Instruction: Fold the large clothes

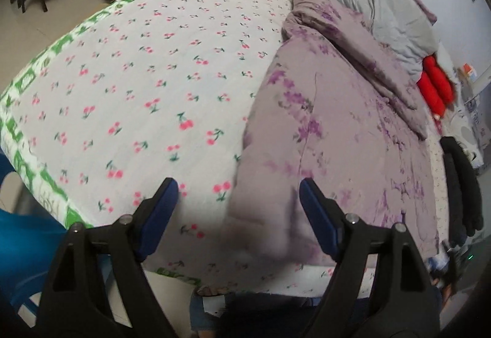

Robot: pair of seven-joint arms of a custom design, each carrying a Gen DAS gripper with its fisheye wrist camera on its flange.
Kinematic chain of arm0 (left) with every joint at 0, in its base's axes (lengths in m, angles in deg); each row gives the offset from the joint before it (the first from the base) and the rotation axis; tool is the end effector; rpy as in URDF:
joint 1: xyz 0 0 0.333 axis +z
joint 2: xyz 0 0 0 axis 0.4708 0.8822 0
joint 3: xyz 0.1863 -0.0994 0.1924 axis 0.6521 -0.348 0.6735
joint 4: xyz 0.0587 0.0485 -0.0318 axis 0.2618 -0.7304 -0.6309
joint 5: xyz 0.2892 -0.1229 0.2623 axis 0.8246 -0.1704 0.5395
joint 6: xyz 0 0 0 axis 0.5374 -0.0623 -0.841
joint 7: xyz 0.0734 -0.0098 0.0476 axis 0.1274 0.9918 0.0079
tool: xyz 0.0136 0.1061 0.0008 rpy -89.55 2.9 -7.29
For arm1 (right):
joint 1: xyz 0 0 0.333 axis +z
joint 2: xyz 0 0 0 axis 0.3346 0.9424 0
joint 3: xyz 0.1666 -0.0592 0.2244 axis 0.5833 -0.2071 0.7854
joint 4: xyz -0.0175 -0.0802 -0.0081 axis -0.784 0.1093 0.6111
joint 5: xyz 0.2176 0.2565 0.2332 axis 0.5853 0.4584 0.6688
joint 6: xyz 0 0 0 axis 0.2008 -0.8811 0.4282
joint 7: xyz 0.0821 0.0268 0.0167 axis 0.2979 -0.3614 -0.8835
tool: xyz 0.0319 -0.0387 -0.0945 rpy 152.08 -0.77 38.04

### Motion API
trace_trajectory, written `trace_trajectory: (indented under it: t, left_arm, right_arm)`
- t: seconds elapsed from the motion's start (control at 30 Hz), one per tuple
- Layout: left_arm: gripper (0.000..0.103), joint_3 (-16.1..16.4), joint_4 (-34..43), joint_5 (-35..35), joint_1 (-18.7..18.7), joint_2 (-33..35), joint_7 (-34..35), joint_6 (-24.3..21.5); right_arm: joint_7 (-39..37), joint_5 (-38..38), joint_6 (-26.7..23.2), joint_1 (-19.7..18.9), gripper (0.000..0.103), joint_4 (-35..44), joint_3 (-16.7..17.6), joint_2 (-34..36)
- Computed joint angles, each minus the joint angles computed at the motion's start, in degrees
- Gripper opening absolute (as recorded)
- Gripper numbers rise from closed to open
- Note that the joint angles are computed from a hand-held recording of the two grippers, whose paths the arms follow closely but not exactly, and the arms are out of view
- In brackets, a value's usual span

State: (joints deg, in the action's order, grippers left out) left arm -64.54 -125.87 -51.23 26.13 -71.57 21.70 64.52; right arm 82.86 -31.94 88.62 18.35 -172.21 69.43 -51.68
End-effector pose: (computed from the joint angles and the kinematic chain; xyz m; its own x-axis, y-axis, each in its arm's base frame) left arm 0.4799 -0.0649 0.4682 0.3941 -0.8510 0.3470 -0.7463 -0.5167 -0.4195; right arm 0.5123 -0.1217 0.4382 -0.1657 -0.7513 -0.6389 -0.7516 0.5156 -0.4114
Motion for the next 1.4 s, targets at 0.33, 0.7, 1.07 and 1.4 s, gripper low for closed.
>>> trace_trajectory:
  t: [0.33,0.7,1.07,1.4]
  left_arm:
    - [0.065,2.0,-3.4,-7.1,-5.2,1.4,6.4,6.8]
    - [0.050,9.3,-2.5,-30.9,-15.3,2.8,21.3,14.0]
    - [0.031,3.9,1.7,-34.4,-11.5,8.3,23.6,13.6]
    - [0.022,3.6,4.9,-42.8,-12.3,5.9,29.1,15.0]
  right_arm:
    - [-13.8,15.7,-1.4,2.0,0.089,-4.1,-1.9,-2.8]
    - [-26.8,32.4,0.8,3.2,0.076,-3.5,0.5,-2.4]
    - [-18.7,26.9,3.2,3.0,0.039,0.0,3.2,3.7]
    - [-16.8,31.4,-2.2,0.8,0.010,2.0,3.4,2.7]
